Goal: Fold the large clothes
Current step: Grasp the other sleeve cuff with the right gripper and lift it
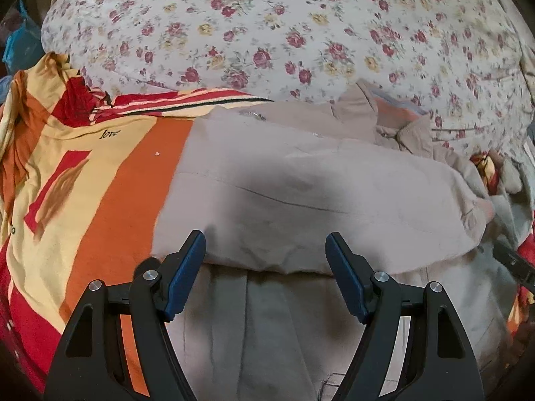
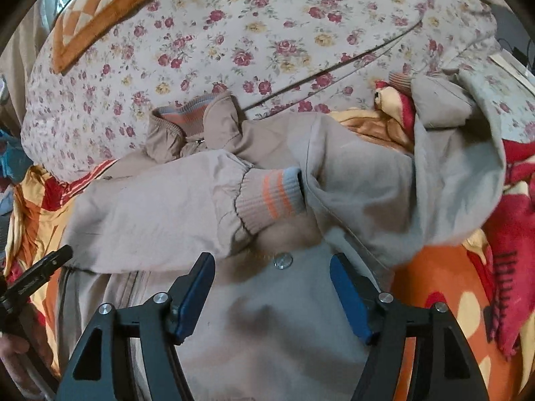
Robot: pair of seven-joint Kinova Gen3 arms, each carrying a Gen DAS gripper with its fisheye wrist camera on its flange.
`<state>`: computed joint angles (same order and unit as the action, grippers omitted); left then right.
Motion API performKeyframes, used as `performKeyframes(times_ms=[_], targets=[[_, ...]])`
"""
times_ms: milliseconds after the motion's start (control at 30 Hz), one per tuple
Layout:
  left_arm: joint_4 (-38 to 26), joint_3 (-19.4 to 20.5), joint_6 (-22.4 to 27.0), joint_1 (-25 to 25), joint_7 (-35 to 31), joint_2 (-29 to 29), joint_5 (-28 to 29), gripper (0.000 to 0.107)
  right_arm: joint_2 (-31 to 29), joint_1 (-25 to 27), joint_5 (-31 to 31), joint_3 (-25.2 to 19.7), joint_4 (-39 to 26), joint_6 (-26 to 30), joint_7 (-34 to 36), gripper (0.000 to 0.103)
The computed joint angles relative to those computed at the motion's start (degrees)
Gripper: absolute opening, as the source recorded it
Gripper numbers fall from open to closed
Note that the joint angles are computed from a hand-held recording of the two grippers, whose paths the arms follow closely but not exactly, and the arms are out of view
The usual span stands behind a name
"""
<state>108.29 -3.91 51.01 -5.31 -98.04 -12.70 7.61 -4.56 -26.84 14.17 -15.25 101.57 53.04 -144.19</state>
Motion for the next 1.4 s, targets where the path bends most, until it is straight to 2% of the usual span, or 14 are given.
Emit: performKeyframes(times_ms=[267,567,733,833,900,1000,1033,1233,1400], targets=[[1.7,0.92,-1.41,0.28,1.0,-0.84,-1.85,0.075,-0.27,-1.05,0.58,-1.37,-0.08,0.78,-0.13,0.069],[2.65,-1.42,-1.16,0.04,-1.54,-1.67,-0.59,0.075,1.08,-3.34,0.78,-1.67,-0.53,-0.09,0.76,0.069],[3.27,-2.6,-1.45,-1.47,-2.17,0.12,0.29,0.075,0.1,-2.68,4.1,-1.25,-0.32,0.36,-1.47,0.069],[4.02,-3.09,-2.33,-2.25,-2.67,0.76,1.89,0.075,-0.93,-0.99,5.09,-0.2,-0.07,0.73,-1.46,0.069],[5.6,-1.9,-4.6,-2.47,-2.35,0.08,0.73,0.075,-2.01,0.84,5.21,0.97,0.49,0.13,-0.77,0.07],[8.14,-0.35,-8.11,-2.17,-1.81,-1.34,-1.65,0.077,-2.92,4.79,5.24,3.03,1.06,-0.64,-0.85,0.082],[8.95,-0.39,-9.13,-1.86,-2.15,-1.79,-1.87,0.078,-3.18,6.42,5.37,3.86,1.45,-1.23,-1.55,0.082],[7.35,-2.08,-7.05,-1.3,-3.8,-0.44,-0.2,0.079,-1.01,13.92,-1.01,9.39,0.87,-6.26,-0.3,0.082],[7.47,-1.35,-7.15,-1.47,-3.6,-0.49,-0.77,0.081,3.77,17.42,-2.34,11.47,-0.9,-9.84,-2.31,0.082]])
